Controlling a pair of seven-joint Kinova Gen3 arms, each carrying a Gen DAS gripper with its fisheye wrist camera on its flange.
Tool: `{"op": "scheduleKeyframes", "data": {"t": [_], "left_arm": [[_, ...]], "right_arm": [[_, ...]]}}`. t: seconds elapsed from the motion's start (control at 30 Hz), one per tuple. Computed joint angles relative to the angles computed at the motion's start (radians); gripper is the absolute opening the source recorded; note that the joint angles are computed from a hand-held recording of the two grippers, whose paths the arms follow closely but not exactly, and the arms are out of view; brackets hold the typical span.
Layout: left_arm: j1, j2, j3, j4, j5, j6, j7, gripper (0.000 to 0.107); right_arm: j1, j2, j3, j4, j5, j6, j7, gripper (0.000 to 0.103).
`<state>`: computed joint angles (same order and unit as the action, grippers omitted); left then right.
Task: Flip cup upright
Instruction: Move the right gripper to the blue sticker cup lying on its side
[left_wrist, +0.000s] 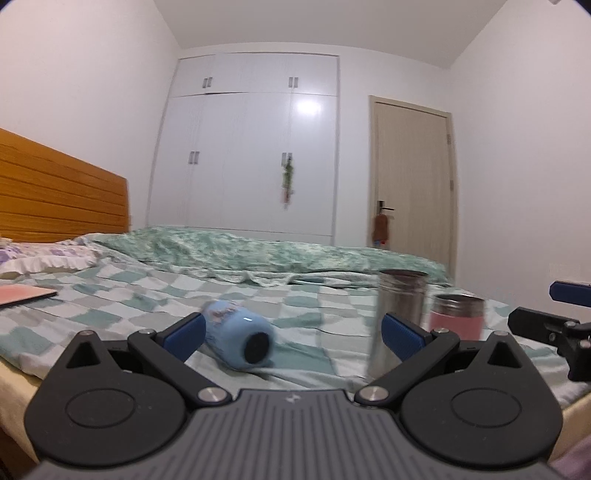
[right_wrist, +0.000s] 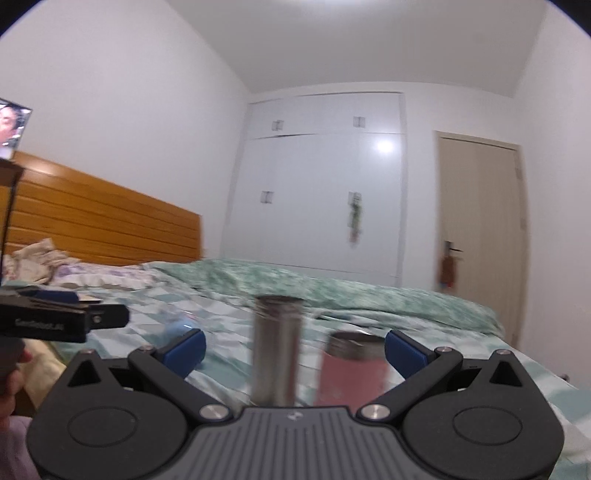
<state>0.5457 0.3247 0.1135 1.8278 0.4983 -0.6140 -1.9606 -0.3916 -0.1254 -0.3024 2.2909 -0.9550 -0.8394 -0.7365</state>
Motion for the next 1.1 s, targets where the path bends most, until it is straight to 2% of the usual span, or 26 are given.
{"op": "scheduleKeyframes", "data": {"t": [0.07, 0.13, 0.37, 0.47, 0.57, 0.7, 0.87, 0.97, 1.1], "left_arm": [[-0.014, -0.006, -0.013, -0.019, 0.014, 0.025, -0.010, 0.103], [-0.022, -0.008, -0.031, -0.041, 0.040, 0.048, -0.039, 0.103], [-0.058, 0.007, -0.097, -0.139, 0.155, 0.166, -0.176, 0.103], [-0.102, 0.021, -0.097, -0.174, 0.116, 0.223, -0.156, 0.103], [-0.077, 0.049, -0.162, -0.226, 0.175, 0.274, -0.205, 0.103], [-0.021, 0.094, -0.273, -0.301, 0.311, 0.341, -0.315, 0.103], [0.017, 0.165, -0.400, -0.411, 0.419, 0.448, -0.399, 0.103], [0.048, 0.213, -0.506, -0.484, 0.451, 0.540, -0.387, 0.103], [0.072, 0.271, -0.617, -0.569, 0.442, 0.650, -0.322, 0.103]], "right_arm": [[0.052, 0.034, -0.010, -0.055, 0.081, 0.068, -0.023, 0.103], [0.145, 0.067, -0.064, -0.106, 0.163, 0.130, -0.067, 0.103], [0.469, 0.225, -0.313, -0.344, 0.447, 0.380, -0.180, 0.103], [0.577, 0.314, -0.414, -0.453, 0.567, 0.498, -0.217, 0.103], [0.570, 0.393, -0.406, -0.556, 0.640, 0.580, -0.248, 0.103], [0.449, 0.493, -0.268, -0.716, 0.775, 0.673, -0.361, 0.103], [0.414, 0.580, -0.212, -0.863, 0.974, 0.798, -0.545, 0.103], [0.449, 0.641, -0.266, -0.971, 1.096, 0.917, -0.659, 0.103], [0.489, 0.729, -0.347, -1.109, 1.259, 1.047, -0.739, 0.103]]}}
